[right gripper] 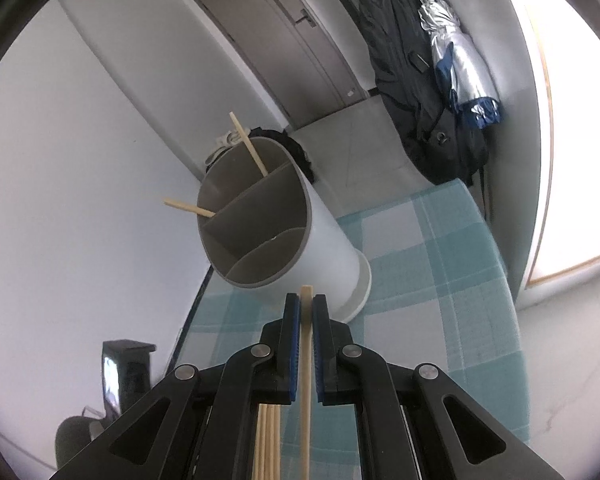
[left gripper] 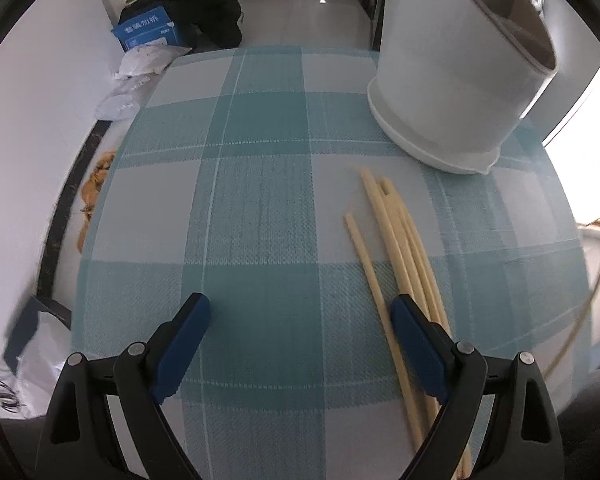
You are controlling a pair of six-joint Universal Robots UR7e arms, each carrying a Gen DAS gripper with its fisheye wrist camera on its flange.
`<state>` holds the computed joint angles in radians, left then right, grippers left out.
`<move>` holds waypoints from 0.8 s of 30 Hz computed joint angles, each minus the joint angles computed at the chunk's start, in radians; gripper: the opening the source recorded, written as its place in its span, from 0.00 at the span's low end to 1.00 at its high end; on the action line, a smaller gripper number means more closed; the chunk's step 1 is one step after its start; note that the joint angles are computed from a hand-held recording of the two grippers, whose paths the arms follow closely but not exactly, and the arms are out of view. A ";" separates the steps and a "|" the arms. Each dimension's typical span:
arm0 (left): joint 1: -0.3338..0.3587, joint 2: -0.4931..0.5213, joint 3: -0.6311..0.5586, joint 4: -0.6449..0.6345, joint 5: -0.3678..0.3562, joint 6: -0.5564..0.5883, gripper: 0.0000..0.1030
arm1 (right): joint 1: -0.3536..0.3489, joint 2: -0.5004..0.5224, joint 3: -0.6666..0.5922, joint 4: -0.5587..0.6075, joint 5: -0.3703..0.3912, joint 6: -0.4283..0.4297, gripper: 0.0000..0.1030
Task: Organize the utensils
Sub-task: 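Grasp another chopstick with the left tool while the right tool holds its chopstick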
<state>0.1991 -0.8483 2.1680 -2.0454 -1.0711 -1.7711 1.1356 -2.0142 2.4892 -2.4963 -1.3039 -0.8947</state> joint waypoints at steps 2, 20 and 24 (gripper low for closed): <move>0.014 -0.001 -0.006 -0.001 -0.004 0.007 0.87 | 0.001 0.003 -0.002 0.000 0.002 -0.004 0.05; 0.053 0.003 -0.054 0.066 0.017 0.022 0.01 | -0.006 -0.032 0.012 0.010 0.008 -0.031 0.05; 0.024 -0.043 -0.021 0.020 0.057 -0.019 0.01 | -0.008 -0.058 0.025 0.018 0.015 -0.054 0.05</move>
